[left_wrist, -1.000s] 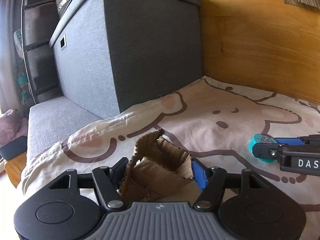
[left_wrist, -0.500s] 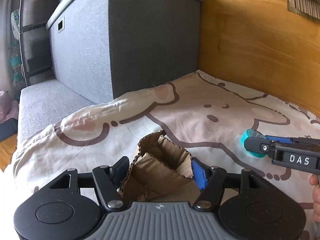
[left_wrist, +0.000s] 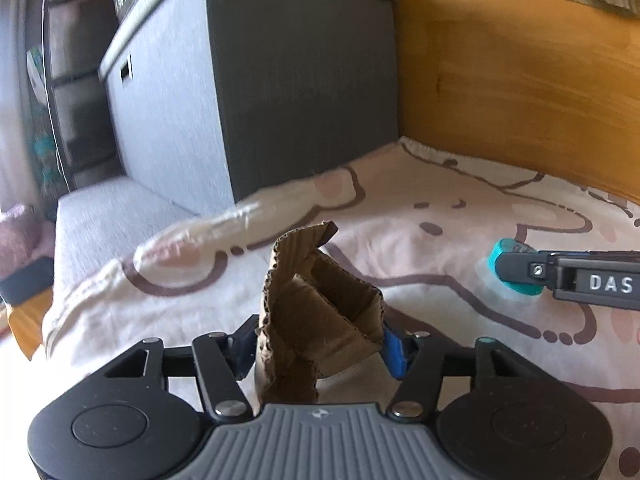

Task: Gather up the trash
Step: 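Lift the cardboard and bottle cap and turn both grippers toward the wastebasket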

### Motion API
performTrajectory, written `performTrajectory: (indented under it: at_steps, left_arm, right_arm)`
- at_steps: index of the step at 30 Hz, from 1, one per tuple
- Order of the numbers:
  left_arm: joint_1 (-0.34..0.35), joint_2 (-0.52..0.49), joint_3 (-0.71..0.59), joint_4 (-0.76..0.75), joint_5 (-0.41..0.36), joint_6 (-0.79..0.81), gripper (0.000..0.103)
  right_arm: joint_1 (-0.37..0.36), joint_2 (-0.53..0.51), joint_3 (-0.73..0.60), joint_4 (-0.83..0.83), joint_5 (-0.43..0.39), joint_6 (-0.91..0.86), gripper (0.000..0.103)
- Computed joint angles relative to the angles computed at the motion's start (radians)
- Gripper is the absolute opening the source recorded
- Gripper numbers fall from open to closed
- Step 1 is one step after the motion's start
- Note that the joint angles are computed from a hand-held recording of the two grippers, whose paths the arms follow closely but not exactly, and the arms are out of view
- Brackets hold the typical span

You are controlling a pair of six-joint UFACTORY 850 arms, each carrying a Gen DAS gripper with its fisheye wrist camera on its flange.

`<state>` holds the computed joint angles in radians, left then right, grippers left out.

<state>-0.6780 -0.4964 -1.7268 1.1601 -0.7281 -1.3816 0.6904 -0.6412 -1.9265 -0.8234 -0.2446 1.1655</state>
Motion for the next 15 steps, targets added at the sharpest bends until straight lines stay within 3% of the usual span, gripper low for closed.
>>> performTrajectory:
  at_steps: [8, 15]
  left_arm:
    - [-0.042, 0.063, 0.073, 0.147, -0.042, -0.127, 0.059]
    - [-0.087, 0.133, 0.133, 0.191, -0.17, -0.23, 0.06]
  right_arm:
    - [0.0, 0.021, 0.03, -0.118, 0.021, 0.13, 0.048]
    - [0.008, 0.053, 0.074, -0.24, 0.052, 0.253, 0.048]
